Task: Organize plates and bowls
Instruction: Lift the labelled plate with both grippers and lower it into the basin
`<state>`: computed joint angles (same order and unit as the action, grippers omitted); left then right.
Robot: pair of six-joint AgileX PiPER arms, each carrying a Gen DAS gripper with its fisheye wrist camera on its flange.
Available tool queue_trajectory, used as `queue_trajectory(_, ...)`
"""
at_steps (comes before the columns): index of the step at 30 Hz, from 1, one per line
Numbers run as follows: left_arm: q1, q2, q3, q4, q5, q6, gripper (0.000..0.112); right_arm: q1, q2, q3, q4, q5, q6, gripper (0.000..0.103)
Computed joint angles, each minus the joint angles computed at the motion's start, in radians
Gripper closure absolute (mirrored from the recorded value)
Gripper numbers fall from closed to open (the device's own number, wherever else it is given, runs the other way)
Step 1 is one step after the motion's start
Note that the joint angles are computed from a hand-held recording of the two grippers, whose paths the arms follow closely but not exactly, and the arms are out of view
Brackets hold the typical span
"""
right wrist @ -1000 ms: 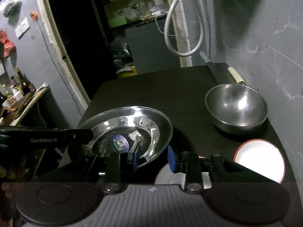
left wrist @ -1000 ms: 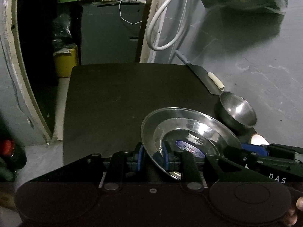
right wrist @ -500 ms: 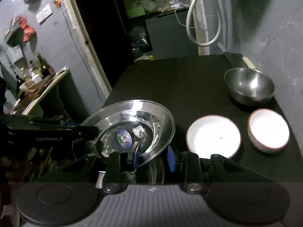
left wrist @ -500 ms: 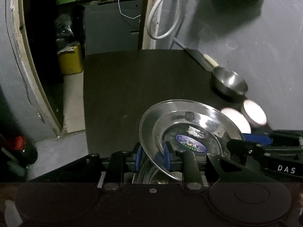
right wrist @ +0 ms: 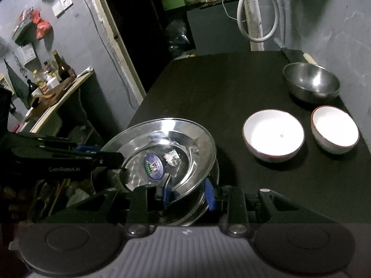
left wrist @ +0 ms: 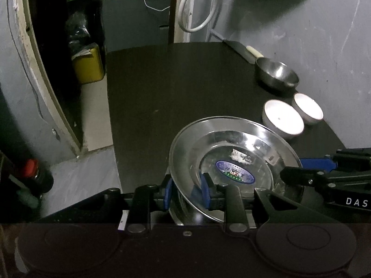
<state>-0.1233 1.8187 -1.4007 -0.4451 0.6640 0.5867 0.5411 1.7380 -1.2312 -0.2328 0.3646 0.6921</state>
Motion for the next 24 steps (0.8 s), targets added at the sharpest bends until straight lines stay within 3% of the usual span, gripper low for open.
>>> queue_trajectory(24, -0.027, -0.004, 0.022, 0.095, 0.003, -0.084, 0.081, 0.01, 0.018, -0.026, 0.065, 0.036, -0.065, 0.067)
